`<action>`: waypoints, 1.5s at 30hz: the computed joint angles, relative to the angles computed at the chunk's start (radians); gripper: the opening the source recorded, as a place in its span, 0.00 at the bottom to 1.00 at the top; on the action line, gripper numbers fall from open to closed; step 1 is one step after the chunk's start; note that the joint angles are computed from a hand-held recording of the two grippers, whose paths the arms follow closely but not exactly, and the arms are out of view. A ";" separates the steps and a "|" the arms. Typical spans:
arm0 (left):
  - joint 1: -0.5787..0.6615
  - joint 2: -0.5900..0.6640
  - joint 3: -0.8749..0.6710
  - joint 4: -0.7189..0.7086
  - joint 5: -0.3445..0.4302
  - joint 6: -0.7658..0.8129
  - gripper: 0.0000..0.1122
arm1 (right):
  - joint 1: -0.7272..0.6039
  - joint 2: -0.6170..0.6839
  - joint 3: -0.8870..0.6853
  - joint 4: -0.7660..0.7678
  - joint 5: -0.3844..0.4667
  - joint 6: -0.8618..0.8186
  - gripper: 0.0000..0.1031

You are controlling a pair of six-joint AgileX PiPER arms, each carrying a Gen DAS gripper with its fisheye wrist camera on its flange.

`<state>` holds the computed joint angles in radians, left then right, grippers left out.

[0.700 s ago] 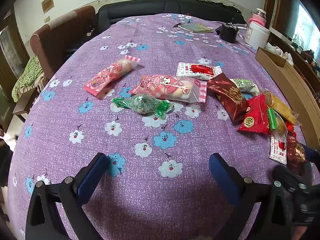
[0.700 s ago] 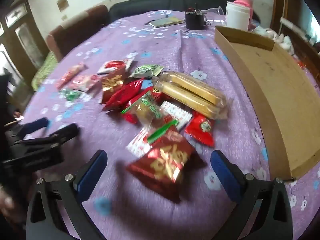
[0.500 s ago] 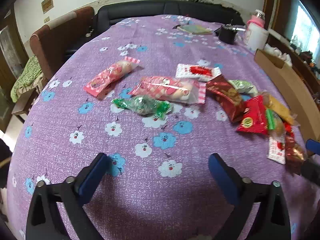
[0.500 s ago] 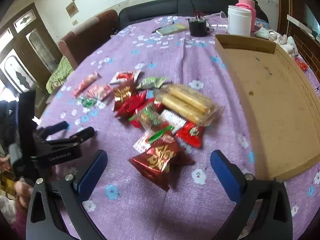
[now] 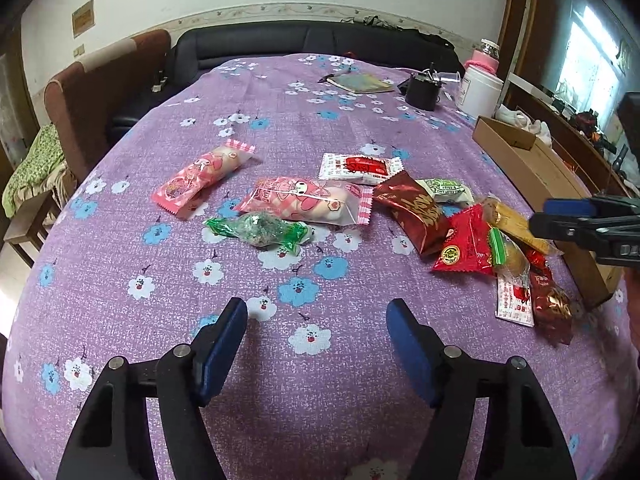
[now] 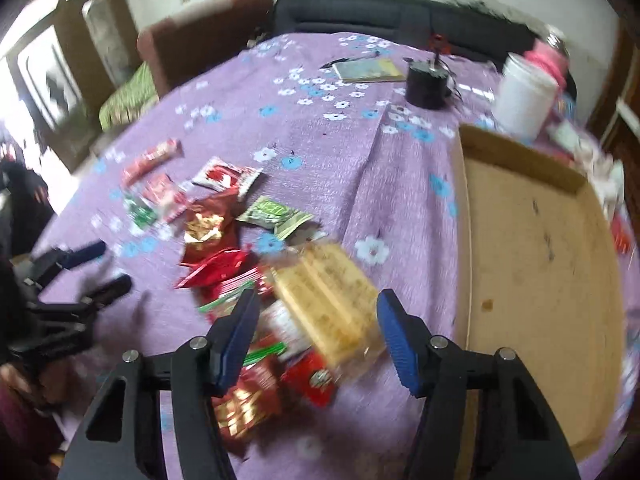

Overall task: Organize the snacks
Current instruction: 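Grasp the yellow wafer pack with the right gripper, then lift the wafer pack with the right gripper while the left gripper grasps the pink candy bar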

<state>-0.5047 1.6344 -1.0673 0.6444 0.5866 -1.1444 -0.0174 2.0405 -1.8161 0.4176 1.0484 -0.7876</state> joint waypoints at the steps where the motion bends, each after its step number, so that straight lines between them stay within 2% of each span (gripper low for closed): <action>1: 0.004 0.001 0.000 -0.007 -0.004 0.006 0.68 | 0.008 0.023 -0.032 -0.021 0.004 0.007 0.58; 4: 0.009 0.002 -0.006 -0.022 -0.006 0.023 0.68 | 0.018 0.107 -0.161 -0.069 0.037 0.084 0.46; 5: 0.008 0.002 -0.005 -0.021 -0.006 0.023 0.68 | 0.011 0.158 -0.240 -0.070 0.089 0.117 0.46; 7: 0.007 0.004 -0.006 -0.021 -0.011 0.025 0.68 | 0.010 0.202 -0.307 -0.055 0.136 0.143 0.44; 9: 0.008 0.003 -0.004 -0.023 -0.013 0.028 0.68 | 0.014 0.172 -0.242 -0.030 0.083 0.111 0.44; 13: 0.013 0.007 -0.009 -0.045 -0.020 0.052 0.68 | 0.025 0.128 -0.160 -0.013 0.044 0.071 0.37; 16: 0.013 0.006 -0.007 -0.043 -0.025 0.048 0.68 | 0.032 0.151 -0.213 -0.050 0.086 0.101 0.37; 19: 0.016 0.003 -0.002 -0.047 -0.034 0.050 0.68 | 0.045 0.148 -0.190 -0.109 0.026 0.084 0.49; 22: 0.016 0.006 -0.004 -0.052 -0.034 0.055 0.68 | 0.017 0.220 -0.310 -0.077 0.122 0.107 0.48; 23: 0.014 0.006 -0.004 -0.050 -0.034 0.053 0.68 | 0.020 0.219 -0.309 -0.086 0.121 0.099 0.46; 26: 0.012 0.004 -0.003 -0.046 -0.033 0.048 0.68 | 0.042 0.183 -0.237 -0.133 0.048 0.135 0.40; 28: 0.010 0.004 -0.002 -0.040 -0.033 0.040 0.68 | 0.042 0.160 -0.196 -0.123 0.024 0.141 0.31; 30: 0.011 0.003 -0.001 -0.041 -0.036 0.039 0.68 | 0.026 0.139 -0.169 -0.062 0.022 0.163 0.31; 33: 0.011 -0.005 0.008 -0.024 -0.038 0.016 0.68 | 0.017 0.049 -0.032 0.018 -0.116 0.199 0.31; 36: 0.021 -0.022 0.027 -0.017 -0.057 -0.003 0.68 | -0.003 -0.040 0.123 0.233 -0.216 0.098 0.31; 39: 0.036 -0.035 0.042 -0.026 -0.072 -0.010 0.68 | -0.007 -0.082 0.239 0.420 -0.224 -0.079 0.31; 45: 0.053 -0.044 0.050 -0.038 -0.078 -0.028 0.68 | -0.010 -0.103 0.296 0.494 -0.156 -0.230 0.32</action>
